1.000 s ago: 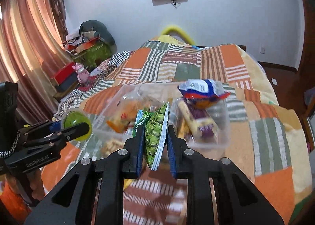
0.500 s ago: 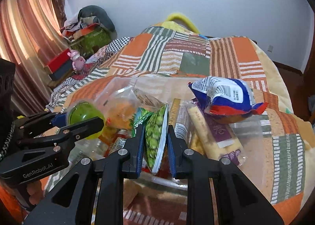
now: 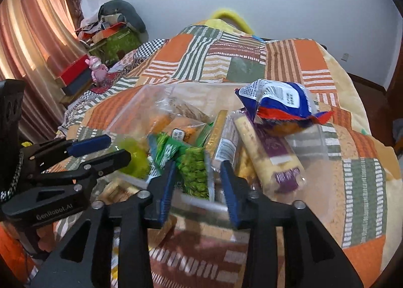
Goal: Organize snacks
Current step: 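Carry the jelly cup and green pea bag into the clear box and release both, then grasp the white-and-yellow chip bag with the left gripper while the right grasps the cake pack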
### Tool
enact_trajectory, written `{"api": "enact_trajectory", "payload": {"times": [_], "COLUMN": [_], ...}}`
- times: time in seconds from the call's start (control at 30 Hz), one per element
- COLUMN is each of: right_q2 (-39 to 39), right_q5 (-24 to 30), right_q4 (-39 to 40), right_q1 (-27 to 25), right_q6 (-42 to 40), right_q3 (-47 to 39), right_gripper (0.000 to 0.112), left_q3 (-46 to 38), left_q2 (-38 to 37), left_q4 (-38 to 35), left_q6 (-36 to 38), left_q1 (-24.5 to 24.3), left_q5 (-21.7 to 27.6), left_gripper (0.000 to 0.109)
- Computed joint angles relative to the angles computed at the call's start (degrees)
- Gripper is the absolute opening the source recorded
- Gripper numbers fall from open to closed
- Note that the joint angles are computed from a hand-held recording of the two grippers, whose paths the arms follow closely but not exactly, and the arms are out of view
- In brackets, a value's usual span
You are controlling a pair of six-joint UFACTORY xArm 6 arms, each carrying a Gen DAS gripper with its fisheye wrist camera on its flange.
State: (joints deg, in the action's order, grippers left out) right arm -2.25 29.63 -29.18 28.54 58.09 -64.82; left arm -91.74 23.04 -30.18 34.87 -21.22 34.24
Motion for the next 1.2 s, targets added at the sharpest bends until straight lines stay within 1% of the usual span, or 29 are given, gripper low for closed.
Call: {"api": "enact_trajectory", "payload": {"times": [0.13,0.27,0.33,0.4,0.5,0.6,0.67,0.8,0.83,0.9,1.03,1.17,1.2], "right_q2": [-2.1,-2.5,-2.2,-1.5,0.7,3.8,5.5,9.1,10.2,11.5,13.2,12.9,12.5], "right_q5": [0.3,0.2,0.1,0.0,0.5,0.9,1.3,2.3,2.3,2.5,2.9,3.0,3.0], "right_q4": [-2.1,-1.5,-1.0,-0.3,0.2,2.1,3.4,6.4,7.9,9.1,10.1,10.1,10.0], "right_q1": [0.8,1.9,2.8,3.5,4.4,5.1,5.1,4.9,4.8,4.6,4.8,5.2,5.2], "right_q6": [2.3,2.5,2.6,2.5,2.6,1.8,1.2,-0.3,-1.0,-1.3,-2.1,-3.6,-3.9], "right_q3": [1.4,1.7,1.7,1.4,-0.3,-2.8,-4.2,-7.3,-8.2,-9.4,-10.9,-10.8,-10.4], "right_gripper": [0.047,0.052,0.057,0.067,0.076,0.079,0.079,0.081,0.081,0.084,0.084,0.077,0.072], "left_q3": [3.4,6.3,7.8,9.5,12.6,14.9,16.1,17.6,17.7,17.8,17.7,18.1,18.4], "left_q2": [-3.3,-6.1,-7.4,-8.6,-10.6,-11.7,-12.0,-12.0,-11.8,-11.5,-10.9,-11.2,-11.5], "left_q4": [-1.2,-2.0,-2.1,-2.0,-1.9,-1.3,-0.8,-0.3,-0.6,-1.2,-2.1,-2.2,-2.2], "left_q6": [1.1,2.3,3.0,3.4,4.7,5.6,5.9,6.5,6.9,7.2,7.6,7.8,7.8], "left_q1": [0.6,1.5,2.1,2.6,3.5,4.7,5.5,6.7,7.2,7.6,8.0,7.5,7.3], "left_q5": [-1.9,-2.6,-2.7,-3.1,-3.5,-3.6,-4.0,-4.6,-4.3,-3.9,-2.4,-1.9,-1.9], "left_gripper": [0.059,0.062,0.065,0.069,0.072,0.076,0.079,0.08,0.08,0.08,0.08,0.08,0.08]}}
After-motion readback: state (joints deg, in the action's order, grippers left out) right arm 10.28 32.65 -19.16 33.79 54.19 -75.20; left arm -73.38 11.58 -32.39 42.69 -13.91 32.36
